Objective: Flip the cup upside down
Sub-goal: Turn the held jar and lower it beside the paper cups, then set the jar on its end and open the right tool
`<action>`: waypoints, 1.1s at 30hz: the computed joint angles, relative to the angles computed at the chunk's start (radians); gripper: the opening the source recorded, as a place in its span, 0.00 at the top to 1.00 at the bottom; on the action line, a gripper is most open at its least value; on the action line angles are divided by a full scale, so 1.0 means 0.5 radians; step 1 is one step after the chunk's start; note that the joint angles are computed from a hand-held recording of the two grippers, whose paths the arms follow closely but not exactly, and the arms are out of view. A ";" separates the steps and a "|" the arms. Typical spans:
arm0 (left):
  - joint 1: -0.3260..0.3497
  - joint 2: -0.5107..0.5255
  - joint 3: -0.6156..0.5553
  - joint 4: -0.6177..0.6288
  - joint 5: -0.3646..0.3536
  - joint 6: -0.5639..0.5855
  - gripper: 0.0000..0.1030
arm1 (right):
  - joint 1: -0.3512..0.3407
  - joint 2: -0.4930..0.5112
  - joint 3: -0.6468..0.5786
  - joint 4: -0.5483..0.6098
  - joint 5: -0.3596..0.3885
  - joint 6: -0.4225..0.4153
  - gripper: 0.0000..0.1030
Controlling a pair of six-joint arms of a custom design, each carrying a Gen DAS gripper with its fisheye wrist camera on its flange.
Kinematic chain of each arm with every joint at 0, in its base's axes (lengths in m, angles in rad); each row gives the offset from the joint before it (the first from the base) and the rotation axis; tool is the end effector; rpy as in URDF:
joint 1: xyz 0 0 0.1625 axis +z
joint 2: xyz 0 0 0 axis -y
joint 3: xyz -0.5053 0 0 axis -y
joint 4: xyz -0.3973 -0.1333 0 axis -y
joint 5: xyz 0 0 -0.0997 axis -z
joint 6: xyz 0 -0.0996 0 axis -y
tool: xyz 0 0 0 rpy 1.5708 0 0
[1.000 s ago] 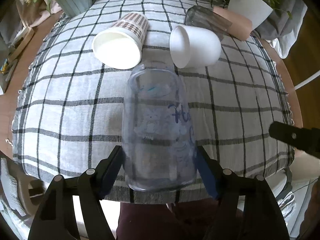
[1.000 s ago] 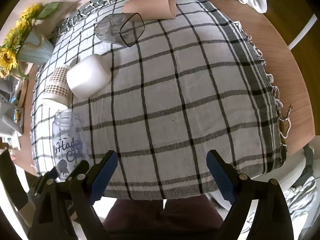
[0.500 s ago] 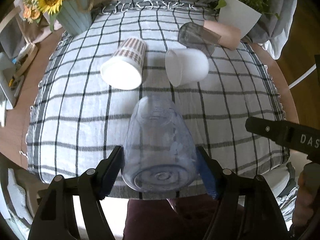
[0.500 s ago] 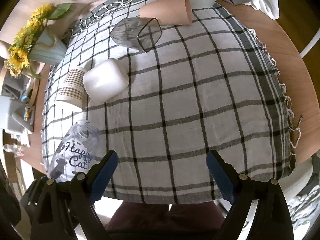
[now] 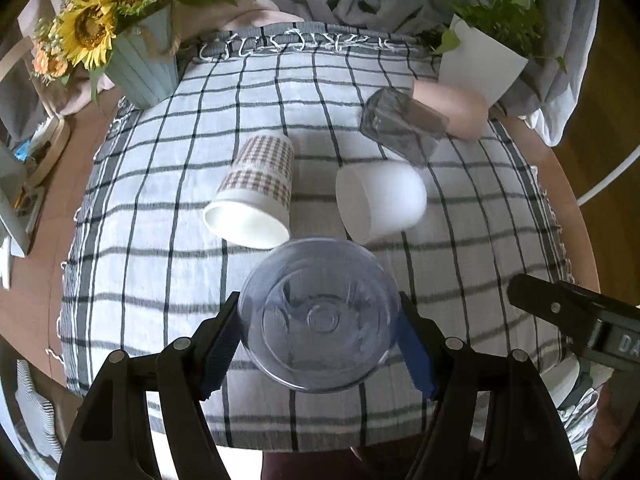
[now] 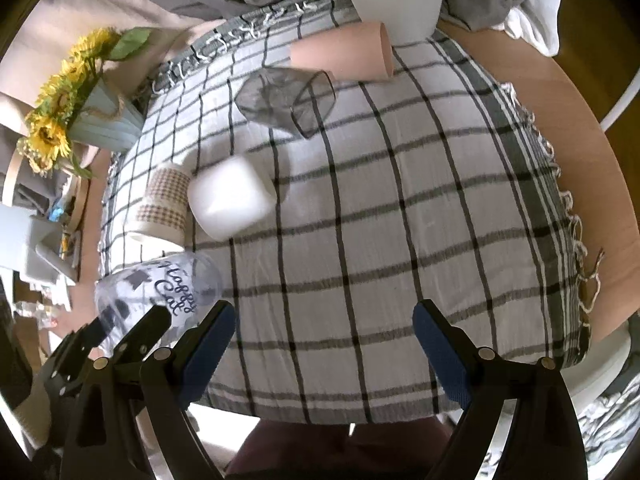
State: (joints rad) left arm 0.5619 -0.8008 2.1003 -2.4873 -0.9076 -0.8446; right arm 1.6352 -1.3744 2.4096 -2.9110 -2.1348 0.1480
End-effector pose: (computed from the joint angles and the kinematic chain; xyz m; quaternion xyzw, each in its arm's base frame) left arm -0.3375 -0.4425 0.0324 0.1379 0.9200 -0.1475 0.3358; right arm 0.1070 -0.4157 0.2661 -0.0819 -0.9468 0.1742 0.2580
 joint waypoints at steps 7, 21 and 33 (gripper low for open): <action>0.061 0.019 -0.048 -0.027 0.005 0.050 0.30 | 0.015 0.005 -0.029 -0.022 -0.007 0.002 0.12; 0.092 0.026 -0.091 -0.014 0.009 0.087 0.19 | 0.039 0.025 -0.071 -0.032 -0.019 0.021 0.12; -0.102 -0.112 0.002 0.138 0.216 -0.146 0.06 | 0.140 -0.051 -0.039 -0.086 -0.099 -0.020 0.09</action>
